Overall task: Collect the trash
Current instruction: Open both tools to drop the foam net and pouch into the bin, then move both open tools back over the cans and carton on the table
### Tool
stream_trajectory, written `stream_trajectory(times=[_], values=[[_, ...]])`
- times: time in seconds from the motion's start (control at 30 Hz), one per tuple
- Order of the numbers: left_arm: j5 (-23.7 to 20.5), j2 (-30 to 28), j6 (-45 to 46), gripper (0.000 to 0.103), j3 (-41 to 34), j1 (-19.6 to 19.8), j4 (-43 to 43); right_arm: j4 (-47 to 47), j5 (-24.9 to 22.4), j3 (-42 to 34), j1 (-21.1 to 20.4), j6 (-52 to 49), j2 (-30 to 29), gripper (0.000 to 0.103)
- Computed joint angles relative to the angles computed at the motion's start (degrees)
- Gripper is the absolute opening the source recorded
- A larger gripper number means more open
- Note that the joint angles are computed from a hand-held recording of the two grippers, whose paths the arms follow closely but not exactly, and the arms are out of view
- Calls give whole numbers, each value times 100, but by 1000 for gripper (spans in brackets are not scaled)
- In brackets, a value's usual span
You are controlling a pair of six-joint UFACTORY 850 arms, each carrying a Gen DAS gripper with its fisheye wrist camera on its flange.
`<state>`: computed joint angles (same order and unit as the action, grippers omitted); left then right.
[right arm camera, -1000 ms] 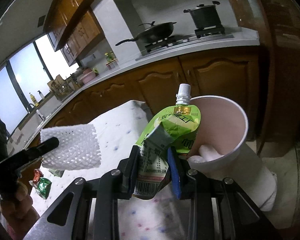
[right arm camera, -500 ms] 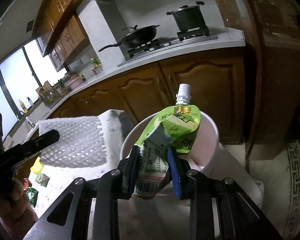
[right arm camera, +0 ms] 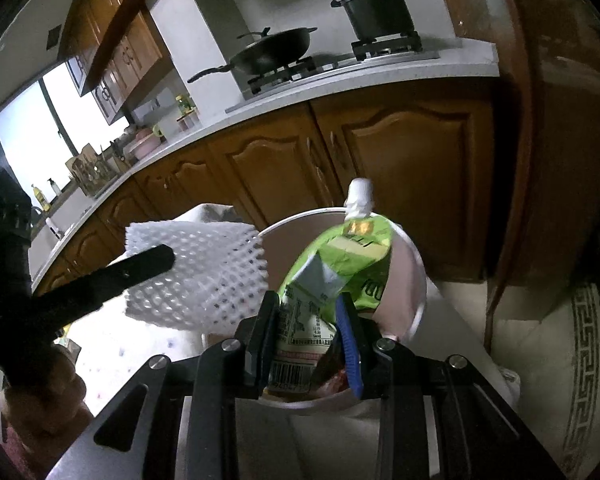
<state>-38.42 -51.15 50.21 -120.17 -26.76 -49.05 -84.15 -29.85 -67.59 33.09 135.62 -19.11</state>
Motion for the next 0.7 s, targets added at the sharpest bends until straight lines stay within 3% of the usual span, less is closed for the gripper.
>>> stream_trajectory(times=[0.07,0.13,0.4,0.5,0.63,0.7], values=[[-92,-91,-218,36,-137,-14,204,56,56,-27,-41,-48,-17,33],[-68,-102,-237,43,-133,-3,176,71,41,-8,-35,-16,-5,33],[-15,152,-191,47,311,134,15,-257,-214,205,102,615,140,41],[35,308,-99,48,569,215,-140,-322,-235,214,139,750,152,50],[51,510,-17,51,910,342,-296,-473,-269,210,244,967,137,72],[87,649,100,52,1139,420,-428,-526,-270,192,295,1030,119,74]])
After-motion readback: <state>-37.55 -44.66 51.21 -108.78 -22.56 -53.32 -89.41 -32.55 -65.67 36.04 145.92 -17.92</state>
